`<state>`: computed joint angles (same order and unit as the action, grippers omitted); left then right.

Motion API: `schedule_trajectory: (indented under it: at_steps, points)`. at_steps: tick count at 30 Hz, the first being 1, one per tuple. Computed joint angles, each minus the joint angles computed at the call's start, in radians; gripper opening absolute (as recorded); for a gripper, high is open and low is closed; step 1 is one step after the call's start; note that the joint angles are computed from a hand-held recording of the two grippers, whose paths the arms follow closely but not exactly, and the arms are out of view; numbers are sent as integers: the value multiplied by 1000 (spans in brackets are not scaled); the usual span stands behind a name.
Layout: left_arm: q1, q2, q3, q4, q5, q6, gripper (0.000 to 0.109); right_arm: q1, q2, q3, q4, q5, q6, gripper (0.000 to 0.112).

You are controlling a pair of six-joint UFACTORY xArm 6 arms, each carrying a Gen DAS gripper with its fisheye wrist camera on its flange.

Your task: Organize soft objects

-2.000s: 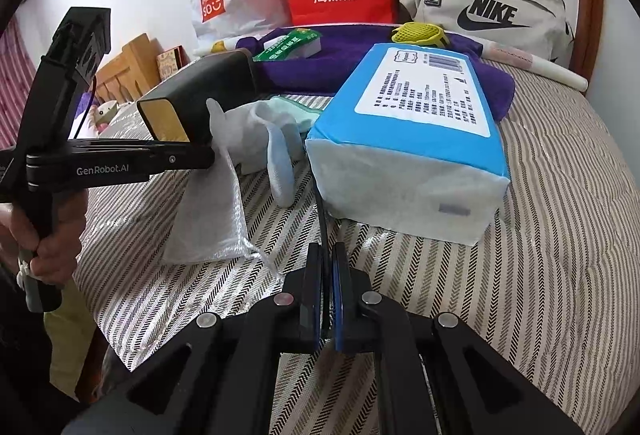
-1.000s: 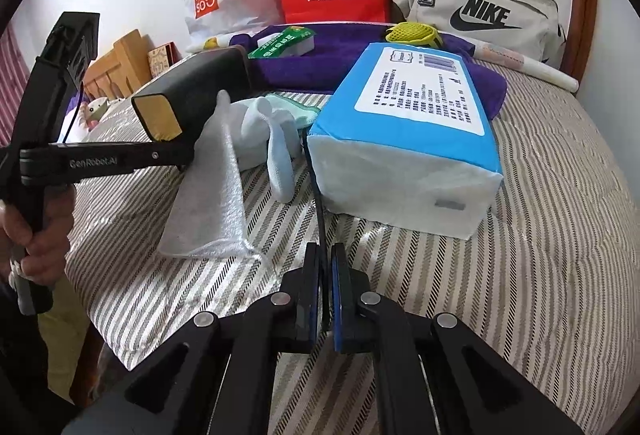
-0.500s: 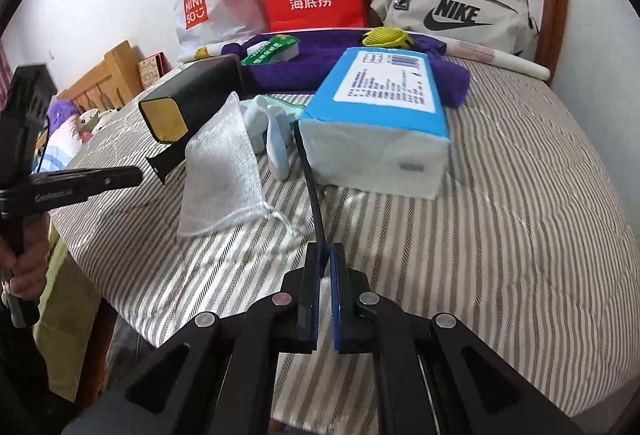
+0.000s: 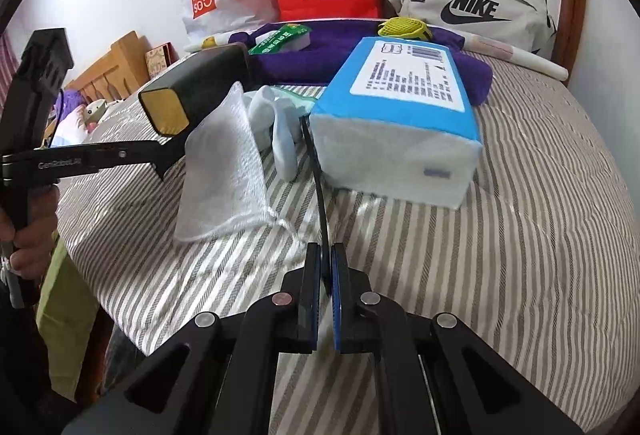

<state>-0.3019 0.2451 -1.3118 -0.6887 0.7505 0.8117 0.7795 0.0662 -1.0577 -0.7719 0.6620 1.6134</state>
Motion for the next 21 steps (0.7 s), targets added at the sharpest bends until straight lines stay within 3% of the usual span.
schedule_trajectory:
  at_steps: [6,7,10,21]
  points:
    - [-23,58,-50,57,-11,-42,21,-40,33,-19,-11,-47,-13,6]
    - [-30,51,-37,55,-31,-22,21,-39,38,-26,-20,-41,-12,5]
    - [-39,29,-1,58,-65,27,5,-31,39,-29,-23,-29,-16,4]
    - [9,-96,143,63,-117,88,4,59,-51,35,22,82,-2,3]
